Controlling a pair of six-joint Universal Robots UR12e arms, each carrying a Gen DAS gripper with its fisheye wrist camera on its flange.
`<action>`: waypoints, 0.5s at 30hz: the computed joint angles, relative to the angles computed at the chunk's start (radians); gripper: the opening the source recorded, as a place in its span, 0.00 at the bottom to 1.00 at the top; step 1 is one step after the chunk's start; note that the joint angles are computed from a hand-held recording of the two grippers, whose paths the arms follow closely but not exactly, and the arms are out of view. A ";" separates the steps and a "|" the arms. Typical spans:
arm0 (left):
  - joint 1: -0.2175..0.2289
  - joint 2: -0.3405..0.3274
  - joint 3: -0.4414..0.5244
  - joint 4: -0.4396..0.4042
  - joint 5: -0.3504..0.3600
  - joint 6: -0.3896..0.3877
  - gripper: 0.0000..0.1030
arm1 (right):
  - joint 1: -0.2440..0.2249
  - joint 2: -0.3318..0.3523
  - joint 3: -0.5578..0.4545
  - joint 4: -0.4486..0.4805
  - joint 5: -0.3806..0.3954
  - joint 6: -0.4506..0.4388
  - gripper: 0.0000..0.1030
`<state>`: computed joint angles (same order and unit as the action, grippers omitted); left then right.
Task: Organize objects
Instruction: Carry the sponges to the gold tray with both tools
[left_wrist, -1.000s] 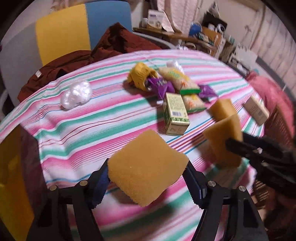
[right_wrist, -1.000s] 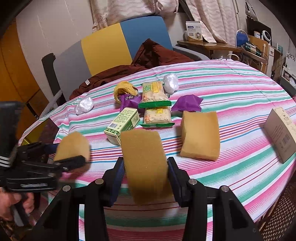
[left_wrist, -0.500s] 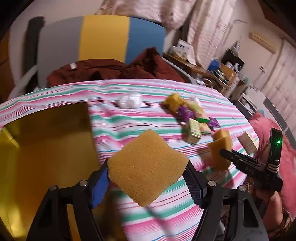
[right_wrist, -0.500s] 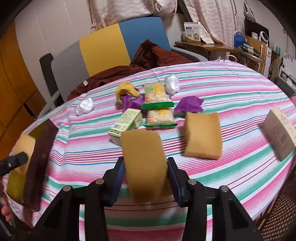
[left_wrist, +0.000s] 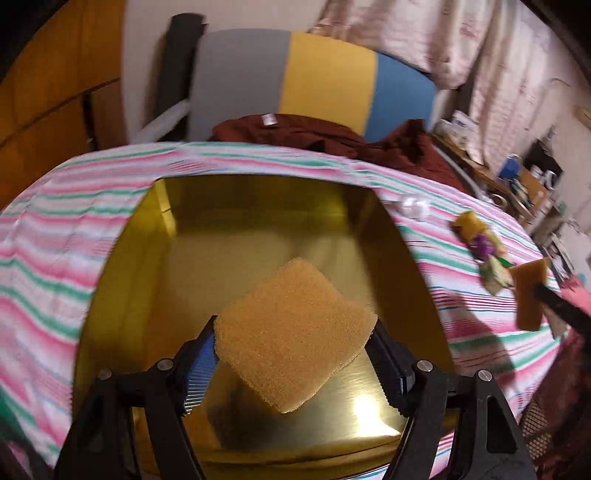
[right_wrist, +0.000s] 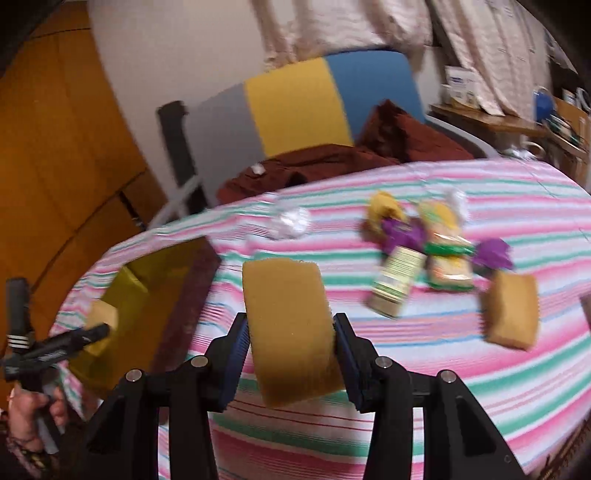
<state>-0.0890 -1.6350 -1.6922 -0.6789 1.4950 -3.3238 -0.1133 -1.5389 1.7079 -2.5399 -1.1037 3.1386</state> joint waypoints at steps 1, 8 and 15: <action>0.006 0.004 -0.008 -0.003 0.008 -0.004 0.74 | 0.011 0.004 -0.010 0.005 0.016 -0.006 0.44; 0.018 0.017 -0.026 -0.060 0.089 -0.008 0.75 | 0.077 0.032 -0.058 0.066 0.085 -0.058 0.44; 0.019 0.026 -0.031 -0.117 0.163 -0.048 0.80 | 0.146 0.070 -0.111 0.170 0.117 -0.117 0.44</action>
